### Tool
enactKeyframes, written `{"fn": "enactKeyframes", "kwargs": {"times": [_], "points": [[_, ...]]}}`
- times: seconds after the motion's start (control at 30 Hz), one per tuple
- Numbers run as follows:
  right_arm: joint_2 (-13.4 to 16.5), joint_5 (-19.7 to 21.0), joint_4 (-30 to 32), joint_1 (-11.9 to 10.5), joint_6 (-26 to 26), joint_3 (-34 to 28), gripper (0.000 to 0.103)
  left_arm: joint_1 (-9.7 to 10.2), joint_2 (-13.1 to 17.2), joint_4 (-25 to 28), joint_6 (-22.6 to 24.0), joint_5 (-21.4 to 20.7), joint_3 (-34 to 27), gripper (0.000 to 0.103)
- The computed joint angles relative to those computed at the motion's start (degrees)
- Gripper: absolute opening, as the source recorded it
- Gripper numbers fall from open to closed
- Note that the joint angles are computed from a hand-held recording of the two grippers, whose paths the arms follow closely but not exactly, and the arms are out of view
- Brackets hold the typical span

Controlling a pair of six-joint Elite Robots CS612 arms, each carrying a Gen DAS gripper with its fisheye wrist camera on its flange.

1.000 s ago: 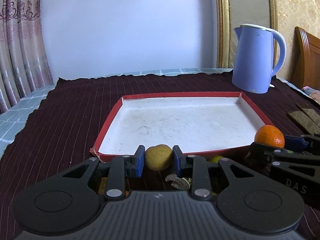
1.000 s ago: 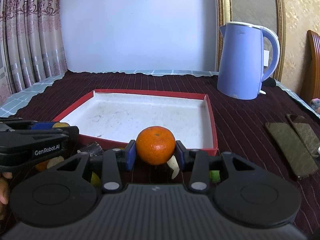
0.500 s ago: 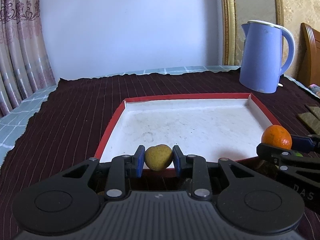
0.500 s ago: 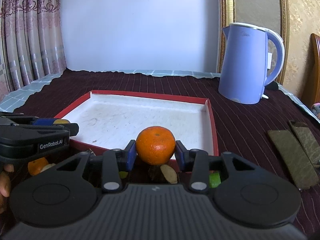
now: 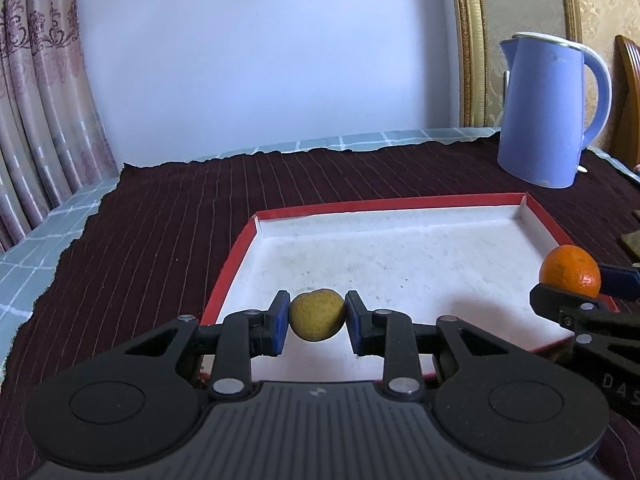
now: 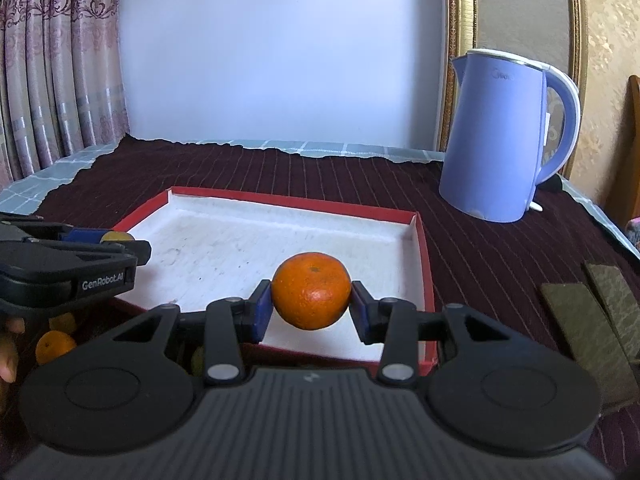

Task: Organize fruits
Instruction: 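Lift and carry the yellow fruit and mandarin over the red tray with both tools, then open the left tool dropping the yellow fruit while the right tool releases the mandarin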

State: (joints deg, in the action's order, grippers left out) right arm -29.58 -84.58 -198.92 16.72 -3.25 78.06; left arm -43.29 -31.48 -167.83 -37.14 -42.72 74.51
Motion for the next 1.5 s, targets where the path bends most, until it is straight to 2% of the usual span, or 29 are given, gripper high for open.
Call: {"fn": "enactKeyframes", "kwargs": {"times": [1.07, 1.5], "points": [[4.6, -0.2, 12.1, -0.4, 0.3, -11.9, 0.039, 3.16, 4.6, 12.1, -1.7, -2.0, -10.5, 0.029], [7.2, -1.9, 17.8, -0.3, 1.7, -17.8, 0.039, 4.50, 6.9, 17.6, -2.4, -3.5, -15.9, 0.029]]}}
